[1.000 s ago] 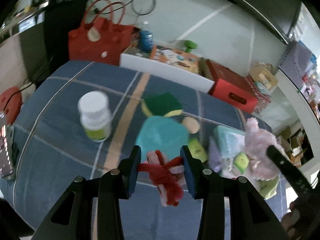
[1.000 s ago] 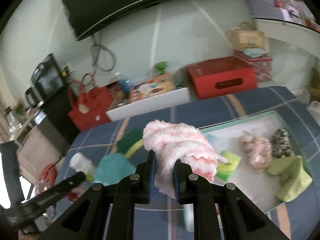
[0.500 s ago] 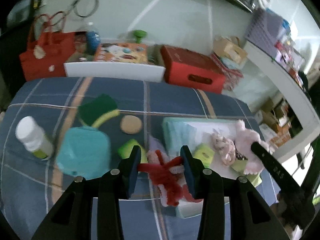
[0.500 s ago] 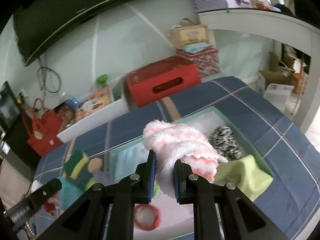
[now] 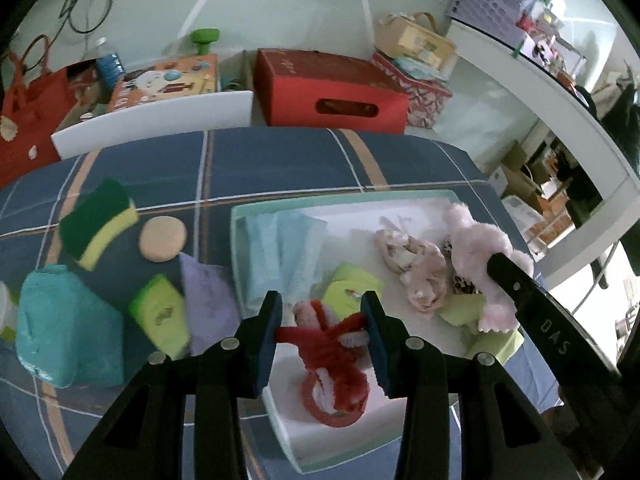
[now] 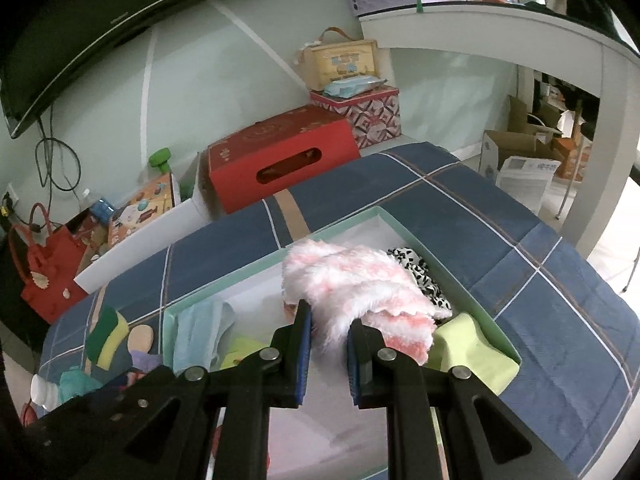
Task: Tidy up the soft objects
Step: 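Carry the pipe-cleaner toy with the left tool while the right tool carries the towel over the tray, then open the left tool to drop the toy while the right tool drops the towel in the tray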
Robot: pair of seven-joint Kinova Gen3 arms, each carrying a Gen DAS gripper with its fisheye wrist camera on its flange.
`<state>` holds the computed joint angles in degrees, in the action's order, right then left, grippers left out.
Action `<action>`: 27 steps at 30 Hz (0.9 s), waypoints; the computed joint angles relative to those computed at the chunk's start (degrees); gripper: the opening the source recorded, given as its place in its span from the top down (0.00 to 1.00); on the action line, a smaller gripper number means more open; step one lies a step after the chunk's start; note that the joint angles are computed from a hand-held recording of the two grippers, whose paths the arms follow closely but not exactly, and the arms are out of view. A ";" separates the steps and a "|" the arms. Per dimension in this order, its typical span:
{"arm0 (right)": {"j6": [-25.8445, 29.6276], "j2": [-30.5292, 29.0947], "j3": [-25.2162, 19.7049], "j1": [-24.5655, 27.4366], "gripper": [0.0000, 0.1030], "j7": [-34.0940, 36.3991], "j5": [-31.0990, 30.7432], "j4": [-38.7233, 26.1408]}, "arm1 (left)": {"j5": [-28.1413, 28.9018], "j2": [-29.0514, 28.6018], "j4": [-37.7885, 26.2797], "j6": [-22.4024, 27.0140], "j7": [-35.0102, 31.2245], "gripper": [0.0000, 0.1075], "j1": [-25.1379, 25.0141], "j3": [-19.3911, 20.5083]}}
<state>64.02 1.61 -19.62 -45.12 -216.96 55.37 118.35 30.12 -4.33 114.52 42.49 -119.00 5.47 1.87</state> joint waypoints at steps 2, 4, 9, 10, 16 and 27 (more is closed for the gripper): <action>-0.38 0.14 0.14 0.17 0.84 0.29 -0.35 0.04 | 1.02 0.45 0.56 -0.23 -1.18 0.60 0.22 -0.01; -0.98 0.21 0.33 0.37 0.84 0.66 -0.76 0.09 | 3.17 1.24 1.22 0.54 -3.49 0.60 0.04 -0.46; -3.83 0.69 1.11 1.42 0.83 2.47 -3.04 0.06 | 4.82 2.07 2.42 -0.29 -5.79 0.60 -0.39 0.16; -4.31 0.92 1.27 1.57 0.82 3.03 -3.54 -0.06 | 5.43 2.14 2.62 -0.37 -6.53 0.60 -0.51 0.11; -5.25 1.56 1.81 1.47 0.81 4.73 -4.44 -0.51 | 6.93 2.87 2.84 -0.50 -8.86 0.59 -0.88 0.47; -2.41 0.96 0.88 0.03 0.64 6.38 -4.17 -2.18 | 7.72 1.60 2.60 0.42 -9.54 0.34 -1.36 -0.01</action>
